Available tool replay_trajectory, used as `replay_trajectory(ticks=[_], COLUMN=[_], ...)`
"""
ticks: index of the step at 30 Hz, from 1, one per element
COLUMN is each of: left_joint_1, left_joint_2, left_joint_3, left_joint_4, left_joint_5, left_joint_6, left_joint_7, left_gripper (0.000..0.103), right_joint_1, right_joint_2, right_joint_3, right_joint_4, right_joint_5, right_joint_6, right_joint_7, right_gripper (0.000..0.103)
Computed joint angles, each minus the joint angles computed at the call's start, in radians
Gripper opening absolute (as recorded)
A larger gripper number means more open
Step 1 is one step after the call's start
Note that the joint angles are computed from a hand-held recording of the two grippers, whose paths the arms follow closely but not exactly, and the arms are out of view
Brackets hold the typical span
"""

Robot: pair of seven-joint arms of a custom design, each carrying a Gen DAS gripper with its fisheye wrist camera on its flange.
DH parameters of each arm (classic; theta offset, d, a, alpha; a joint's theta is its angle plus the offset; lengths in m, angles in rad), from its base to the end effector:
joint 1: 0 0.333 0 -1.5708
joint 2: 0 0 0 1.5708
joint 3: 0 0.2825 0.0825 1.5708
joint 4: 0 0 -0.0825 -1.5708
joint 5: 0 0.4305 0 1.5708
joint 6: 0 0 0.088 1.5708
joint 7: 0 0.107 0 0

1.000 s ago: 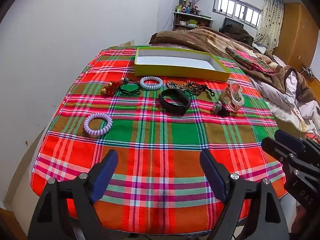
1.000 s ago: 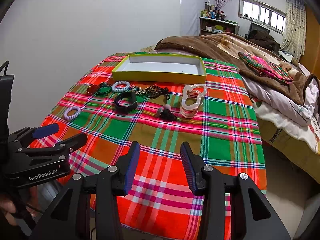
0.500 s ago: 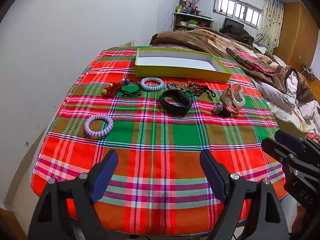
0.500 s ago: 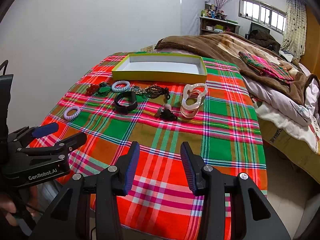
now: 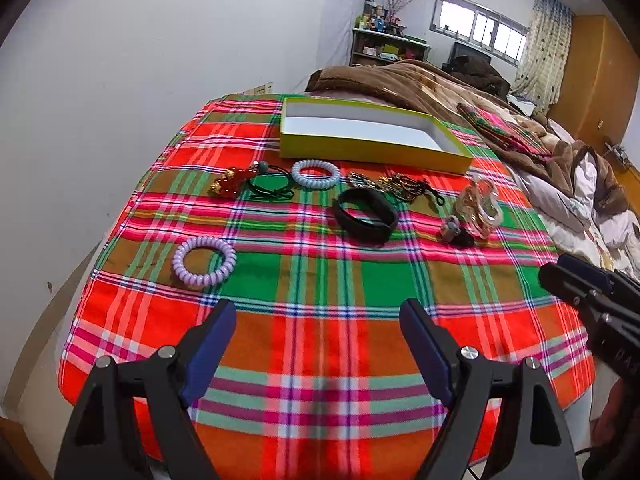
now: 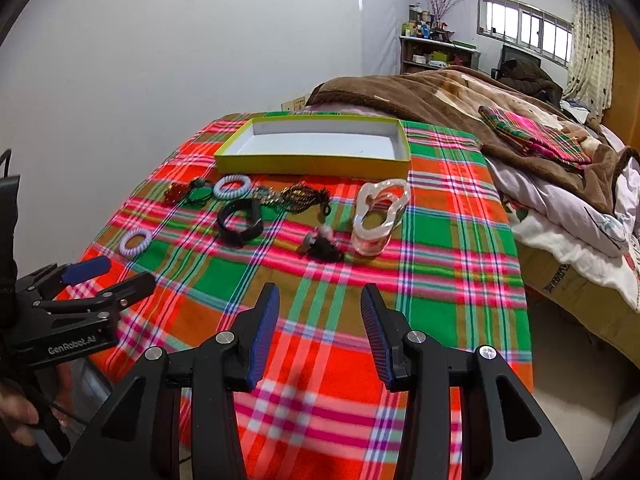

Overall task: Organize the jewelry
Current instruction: 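Grasp the cream claw clip with the right tool while the left tool grasps the black band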

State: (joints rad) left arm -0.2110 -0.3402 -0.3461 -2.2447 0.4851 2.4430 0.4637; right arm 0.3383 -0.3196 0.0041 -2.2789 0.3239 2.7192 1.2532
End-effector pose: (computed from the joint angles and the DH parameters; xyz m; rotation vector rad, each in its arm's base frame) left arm 0.4633 -0.2991 0.5059 -2.0214 1.5816 -0.6852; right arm 0.5276 0.1759 0.5217 -2.0119 1.3093 -0.4500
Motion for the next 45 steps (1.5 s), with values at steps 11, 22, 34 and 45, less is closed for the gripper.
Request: replay_trajectory(ticks=[11, 22, 34, 45], left_joint_1=[0.05, 0.036, -0.003, -0.025], left_joint_2=[0.027, 0.197, 0.343, 0.372], left_joint_3=[0.047, 0.097, 0.121, 0.129], left_joint_4=[-0.01, 0.114, 0.258, 0.307], left_joint_5=[-0.034, -0.187, -0.203, -0.138], left_joint_6=[0.06, 0.196, 0.149, 0.079], left_joint_7=[-0.01, 0.156, 0.21, 0.201], left_gripper=[0.085, 0.078, 0.046, 0.015], right_joint_1=[-0.041, -0.097, -0.126, -0.137], right_joint_2=[0.154, 0.314, 0.439, 0.435], right_joint_3=[0.003, 0.03, 0.051, 0.057], right_joint_4=[0.153, 0.326, 0.461, 0.455], right_joint_5=[0.041, -0.024, -0.024, 0.016], right_joint_6=[-0.025, -0.074, -0.176, -0.191], right_joint_7=[0.01, 0.113, 0.136, 0.103], right_gripper=[0.043, 0.043, 0.028, 0.012])
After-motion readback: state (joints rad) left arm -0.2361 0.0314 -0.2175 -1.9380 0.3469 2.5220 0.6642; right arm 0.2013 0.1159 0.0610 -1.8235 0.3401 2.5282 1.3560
